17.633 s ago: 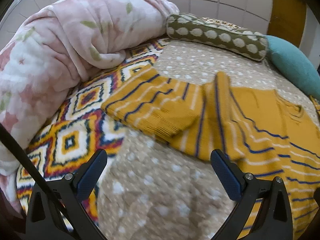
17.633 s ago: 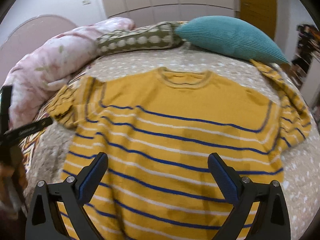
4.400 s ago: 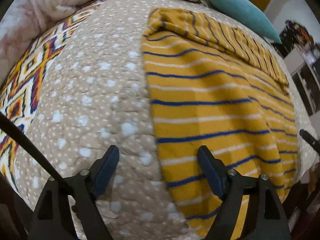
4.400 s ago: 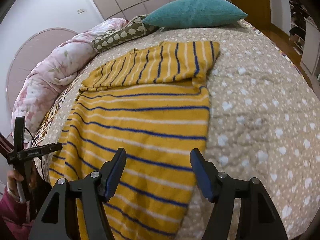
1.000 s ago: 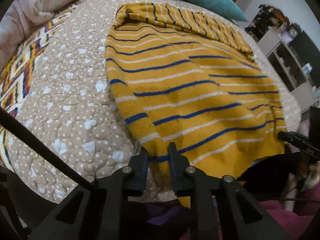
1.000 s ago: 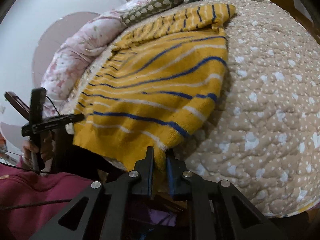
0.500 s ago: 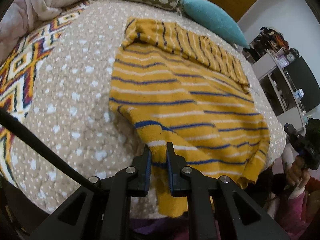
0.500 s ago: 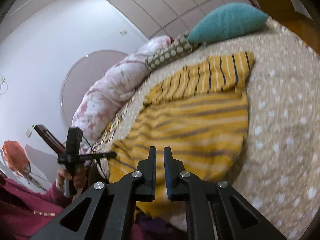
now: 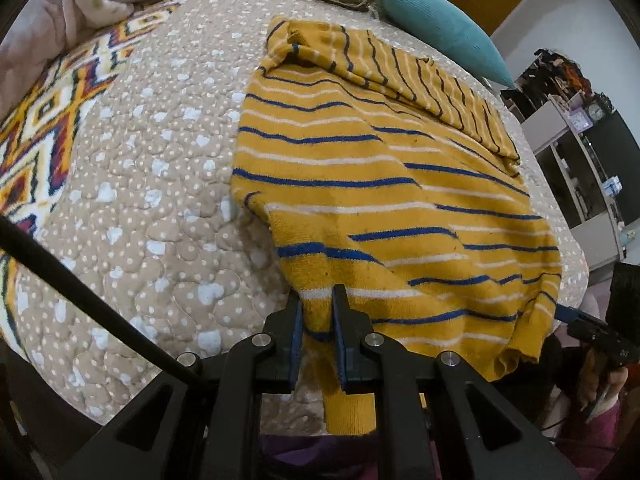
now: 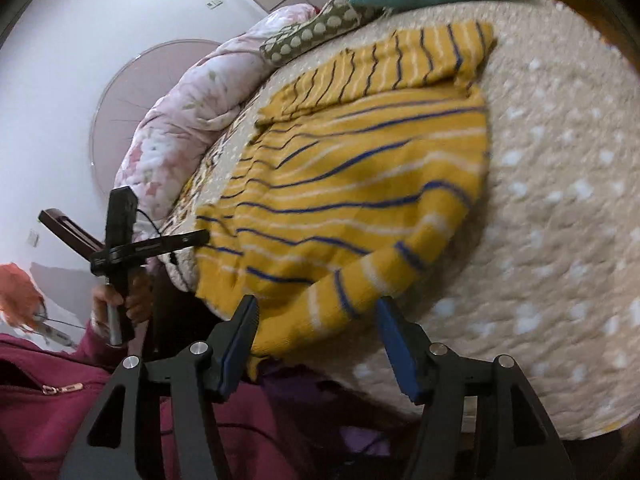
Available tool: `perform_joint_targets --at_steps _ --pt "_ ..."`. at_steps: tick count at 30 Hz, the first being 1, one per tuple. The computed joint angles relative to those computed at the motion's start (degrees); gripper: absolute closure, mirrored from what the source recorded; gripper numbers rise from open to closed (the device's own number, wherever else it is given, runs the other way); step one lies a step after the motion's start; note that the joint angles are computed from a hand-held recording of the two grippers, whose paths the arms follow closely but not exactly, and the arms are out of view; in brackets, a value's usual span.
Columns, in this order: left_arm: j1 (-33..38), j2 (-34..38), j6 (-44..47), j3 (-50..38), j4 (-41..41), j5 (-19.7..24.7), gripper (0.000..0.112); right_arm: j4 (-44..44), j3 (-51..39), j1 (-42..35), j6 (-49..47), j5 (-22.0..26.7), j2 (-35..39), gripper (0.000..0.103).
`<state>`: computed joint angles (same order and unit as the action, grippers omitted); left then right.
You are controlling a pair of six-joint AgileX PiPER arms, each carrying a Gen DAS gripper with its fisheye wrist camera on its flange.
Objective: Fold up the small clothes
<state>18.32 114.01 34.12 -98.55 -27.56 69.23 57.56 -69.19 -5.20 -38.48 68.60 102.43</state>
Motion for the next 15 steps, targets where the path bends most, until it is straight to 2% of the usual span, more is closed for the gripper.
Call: perform_joint_targets --at_steps 5,9,12,15 --pt "-1.5 -3.0 1.1 4.6 2.7 -4.9 0.099 -0.4 1.1 4.1 3.0 -2.5 3.0 0.036" --pt "-2.8 -5.1 1.7 8.3 5.0 -9.1 0.098 1.5 1.8 4.2 4.2 -2.9 4.1 0.036" --pt "-3.9 -6.3 2.1 10.6 6.5 -11.9 0.092 1.6 0.7 4.2 5.3 -3.0 4.2 0.032" --pt "-4.0 -6.3 2.0 10.9 6.7 -12.2 0.084 0.1 -0.4 5.0 7.4 -3.8 4.4 0.031"
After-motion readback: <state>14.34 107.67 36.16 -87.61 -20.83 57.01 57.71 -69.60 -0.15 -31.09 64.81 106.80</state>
